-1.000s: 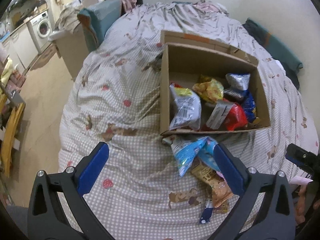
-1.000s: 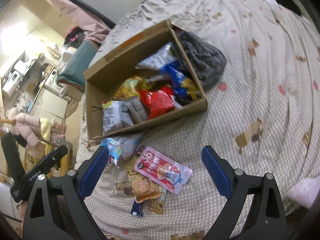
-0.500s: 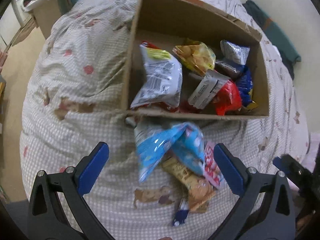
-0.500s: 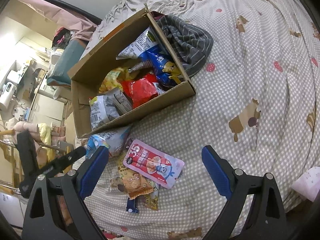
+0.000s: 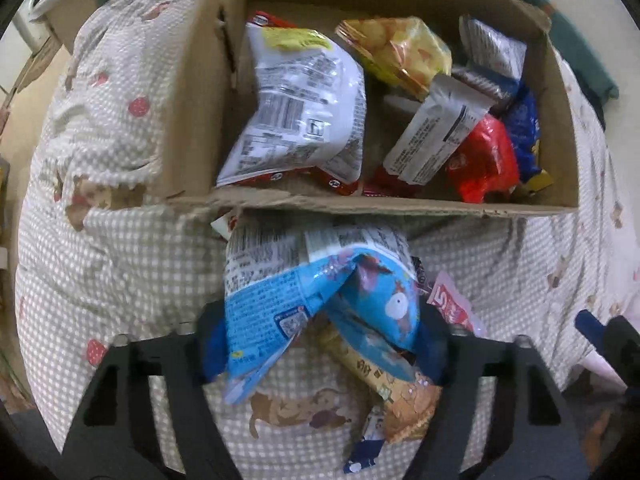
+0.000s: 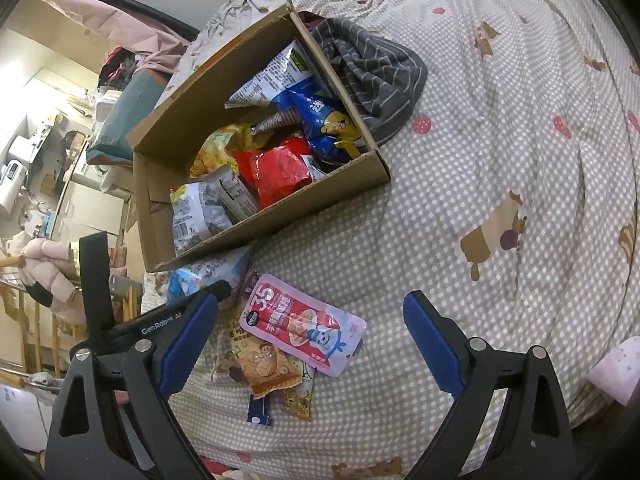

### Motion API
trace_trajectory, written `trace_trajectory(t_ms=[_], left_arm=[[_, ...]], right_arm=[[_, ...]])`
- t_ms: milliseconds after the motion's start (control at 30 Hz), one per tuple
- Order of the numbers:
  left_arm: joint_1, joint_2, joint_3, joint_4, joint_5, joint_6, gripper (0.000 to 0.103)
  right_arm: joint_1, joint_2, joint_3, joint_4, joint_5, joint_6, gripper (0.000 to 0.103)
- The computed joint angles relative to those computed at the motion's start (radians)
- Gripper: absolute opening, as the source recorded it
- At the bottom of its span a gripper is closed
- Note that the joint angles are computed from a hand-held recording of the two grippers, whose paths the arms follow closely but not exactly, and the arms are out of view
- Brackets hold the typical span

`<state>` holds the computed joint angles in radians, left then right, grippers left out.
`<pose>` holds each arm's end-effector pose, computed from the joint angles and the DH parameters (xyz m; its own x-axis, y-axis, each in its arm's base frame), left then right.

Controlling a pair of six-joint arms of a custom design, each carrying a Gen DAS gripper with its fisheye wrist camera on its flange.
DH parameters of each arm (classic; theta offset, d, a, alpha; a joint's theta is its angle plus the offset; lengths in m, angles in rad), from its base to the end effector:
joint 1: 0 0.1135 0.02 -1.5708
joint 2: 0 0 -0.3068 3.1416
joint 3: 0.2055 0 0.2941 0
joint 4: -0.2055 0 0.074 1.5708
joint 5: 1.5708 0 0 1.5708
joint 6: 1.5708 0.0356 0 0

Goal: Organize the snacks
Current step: 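Grasp the light-blue bag with the left tool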

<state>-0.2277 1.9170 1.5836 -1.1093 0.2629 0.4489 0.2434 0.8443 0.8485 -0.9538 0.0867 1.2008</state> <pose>0.4165 -0.1060 0.2571 -0.7618 0.6067 -0.2270 0.6448 0.7436 -0.1768 0.1634 0.0374 0.3150 -0.4636 0.8419 -0.2761 0.6667 0.5367 0.5172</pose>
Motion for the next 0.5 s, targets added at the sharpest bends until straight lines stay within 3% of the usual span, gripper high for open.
trace_trajectory(t_ms=[233, 433, 500], left_arm=[[0.060, -0.103, -0.041, -0.041, -0.007, 0.100, 0.062], [0.155, -0.219, -0.051, -0.047, 0.068, 0.226, 0.062], [0.172, -0.232, -0.044, -0.046, 0.094, 0.243, 0.062]], right_arm=[[-0.003, 0.011, 0.021, -0.026, -0.007, -0.043, 0.096], [-0.002, 0.160, 0.040, -0.086, -0.086, -0.169, 0.096], [0.025, 0.220, 0.071, -0.076, -0.051, -0.224, 0.096]])
